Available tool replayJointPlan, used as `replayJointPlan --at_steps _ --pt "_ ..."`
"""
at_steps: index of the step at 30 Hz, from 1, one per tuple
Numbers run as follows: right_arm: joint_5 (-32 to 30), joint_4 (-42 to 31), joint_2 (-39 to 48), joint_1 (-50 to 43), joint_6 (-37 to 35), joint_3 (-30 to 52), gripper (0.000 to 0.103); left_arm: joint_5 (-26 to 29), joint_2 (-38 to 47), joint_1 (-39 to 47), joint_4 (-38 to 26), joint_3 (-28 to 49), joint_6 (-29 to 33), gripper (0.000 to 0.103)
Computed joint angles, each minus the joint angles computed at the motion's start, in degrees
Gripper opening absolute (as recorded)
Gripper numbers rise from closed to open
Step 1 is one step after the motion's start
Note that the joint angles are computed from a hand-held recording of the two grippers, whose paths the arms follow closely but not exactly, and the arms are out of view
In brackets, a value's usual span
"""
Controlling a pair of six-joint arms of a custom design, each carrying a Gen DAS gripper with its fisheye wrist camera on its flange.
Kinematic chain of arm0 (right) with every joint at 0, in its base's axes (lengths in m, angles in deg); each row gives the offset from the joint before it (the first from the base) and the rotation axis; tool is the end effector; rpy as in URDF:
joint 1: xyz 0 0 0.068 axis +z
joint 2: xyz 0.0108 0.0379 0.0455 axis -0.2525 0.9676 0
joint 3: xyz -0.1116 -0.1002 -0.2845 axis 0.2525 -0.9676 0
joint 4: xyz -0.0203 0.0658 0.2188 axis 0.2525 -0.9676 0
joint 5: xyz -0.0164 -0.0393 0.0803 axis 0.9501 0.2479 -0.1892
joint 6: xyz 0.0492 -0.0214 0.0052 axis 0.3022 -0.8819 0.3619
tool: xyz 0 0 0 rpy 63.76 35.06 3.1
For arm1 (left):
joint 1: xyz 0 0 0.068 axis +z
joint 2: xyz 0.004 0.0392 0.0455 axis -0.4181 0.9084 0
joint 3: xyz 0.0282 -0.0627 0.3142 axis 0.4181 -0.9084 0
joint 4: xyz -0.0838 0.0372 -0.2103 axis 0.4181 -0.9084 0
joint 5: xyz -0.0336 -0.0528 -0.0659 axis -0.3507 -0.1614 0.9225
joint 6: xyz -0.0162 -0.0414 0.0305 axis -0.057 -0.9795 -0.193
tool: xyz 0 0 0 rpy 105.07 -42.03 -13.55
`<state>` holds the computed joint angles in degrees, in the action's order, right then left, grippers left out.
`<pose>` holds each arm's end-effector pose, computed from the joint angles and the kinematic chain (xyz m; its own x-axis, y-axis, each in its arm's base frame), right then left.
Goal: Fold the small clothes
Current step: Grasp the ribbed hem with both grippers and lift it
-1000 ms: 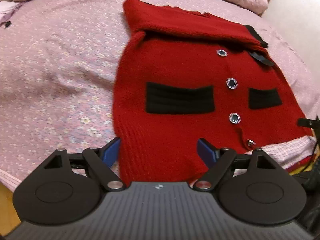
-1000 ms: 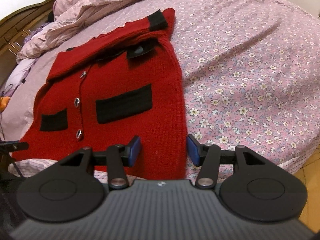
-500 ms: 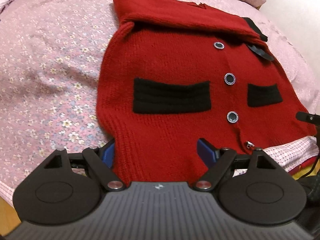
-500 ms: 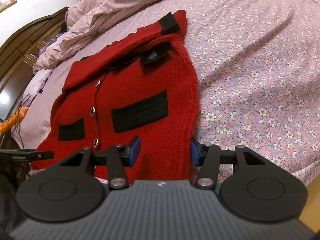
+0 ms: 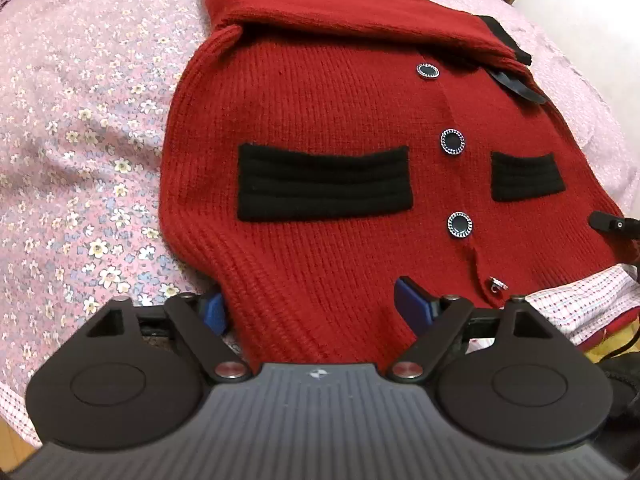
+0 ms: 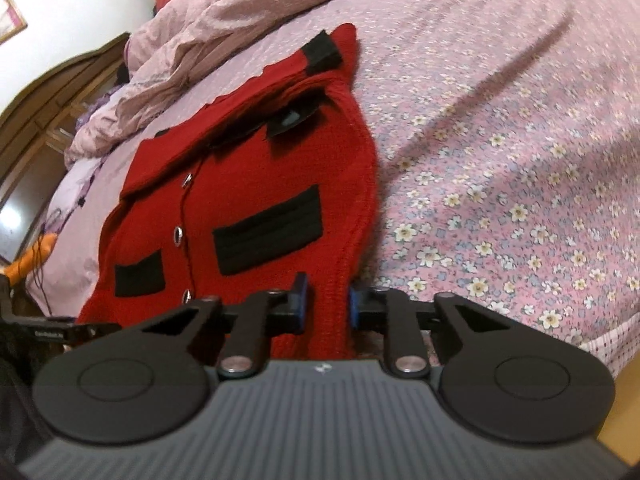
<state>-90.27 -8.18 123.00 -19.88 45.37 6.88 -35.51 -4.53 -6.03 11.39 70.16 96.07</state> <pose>0.1279 0.0016 0.2107 -0.7256 0.3707 -0.5797 0.0635 0.8750 0.4800 0.2090 0.0552 0.2120 -0.8635 0.1763 -0.4725 0.2931 0.9379 -0.1856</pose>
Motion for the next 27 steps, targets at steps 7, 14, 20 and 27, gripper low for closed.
replayJointPlan --at_steps 7,14,20,27 --pt "-3.1 0.2 -0.5 -2.1 0.9 0.0 0.012 0.2 1.2 3.8 -1.2 2.2 -3.3 0.021" --pt "-9.2 2.0 -1.8 -5.4 3.8 1.7 0.011 10.2 2.1 10.5 -8.4 8.0 -3.3 0.019" --pt "-8.3 6.6 -1.6 -2.8 8.3 3.7 0.011 16.5 0.3 10.5 -11.9 14.0 -8.3 0.019" --pt "-3.9 14.9 3.5 0.8 13.5 7.1 0.011 14.5 -2.0 4.4 -6.3 18.8 -18.0 0.019"
